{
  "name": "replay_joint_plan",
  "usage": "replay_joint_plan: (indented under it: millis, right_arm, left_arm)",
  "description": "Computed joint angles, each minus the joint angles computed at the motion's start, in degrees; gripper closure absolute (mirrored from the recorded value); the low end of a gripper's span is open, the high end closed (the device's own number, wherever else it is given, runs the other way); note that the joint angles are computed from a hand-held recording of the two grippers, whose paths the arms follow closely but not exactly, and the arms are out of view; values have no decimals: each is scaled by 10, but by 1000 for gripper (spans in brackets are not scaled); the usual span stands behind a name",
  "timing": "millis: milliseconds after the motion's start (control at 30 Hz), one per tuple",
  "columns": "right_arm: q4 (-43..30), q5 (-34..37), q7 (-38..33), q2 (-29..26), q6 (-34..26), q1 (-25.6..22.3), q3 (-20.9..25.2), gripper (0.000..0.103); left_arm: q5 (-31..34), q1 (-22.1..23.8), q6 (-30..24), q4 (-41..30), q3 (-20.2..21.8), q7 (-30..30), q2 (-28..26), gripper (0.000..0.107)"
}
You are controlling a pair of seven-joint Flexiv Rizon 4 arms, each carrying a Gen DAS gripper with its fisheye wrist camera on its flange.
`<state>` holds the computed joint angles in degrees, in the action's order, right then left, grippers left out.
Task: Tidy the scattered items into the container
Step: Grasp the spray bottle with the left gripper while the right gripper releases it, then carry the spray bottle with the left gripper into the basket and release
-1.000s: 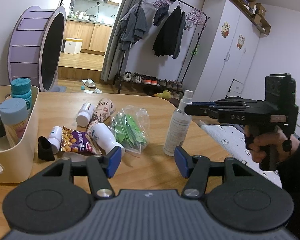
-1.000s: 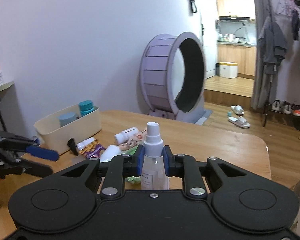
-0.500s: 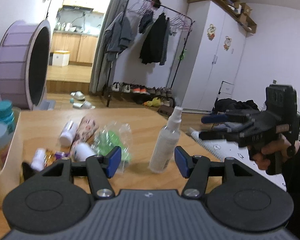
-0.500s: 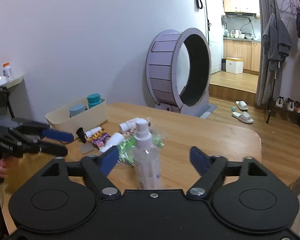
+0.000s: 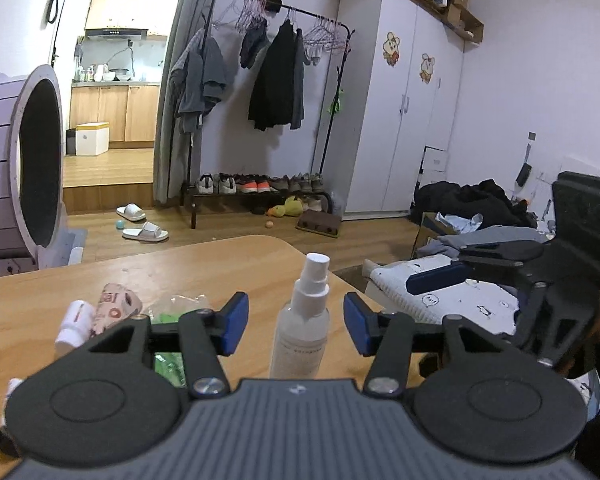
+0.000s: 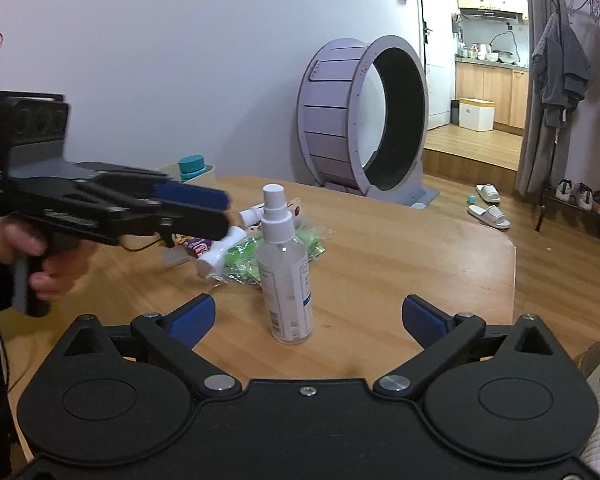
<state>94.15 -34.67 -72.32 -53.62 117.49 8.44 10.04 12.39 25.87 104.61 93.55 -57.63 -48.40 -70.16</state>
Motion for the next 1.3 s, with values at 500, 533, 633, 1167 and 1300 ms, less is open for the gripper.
replay_joint_plan:
  millis: [500,533,633,1167,1300]
  right_arm:
    - [11,-20,12,2,17,-12,4,2]
    - [11,-21,12,2,18,-12,4,2]
    - [11,-21,13,1,25,-11,4,2]
    - [-33,-78,70,-34,87,-8,13,2]
    - [-62,-93,110,-55,117,1,10,1]
  left_arm:
    - [-7,-25,0,-30,4,25,-17,81]
    - [-3,-25,10,-28,4,24,-18,87]
    - [7,-13,21,-18,-1,5,-15,87]
    - [49,67,165,107,88,-162,142,87]
    - [24,72,209,128,142,-205,202,87]
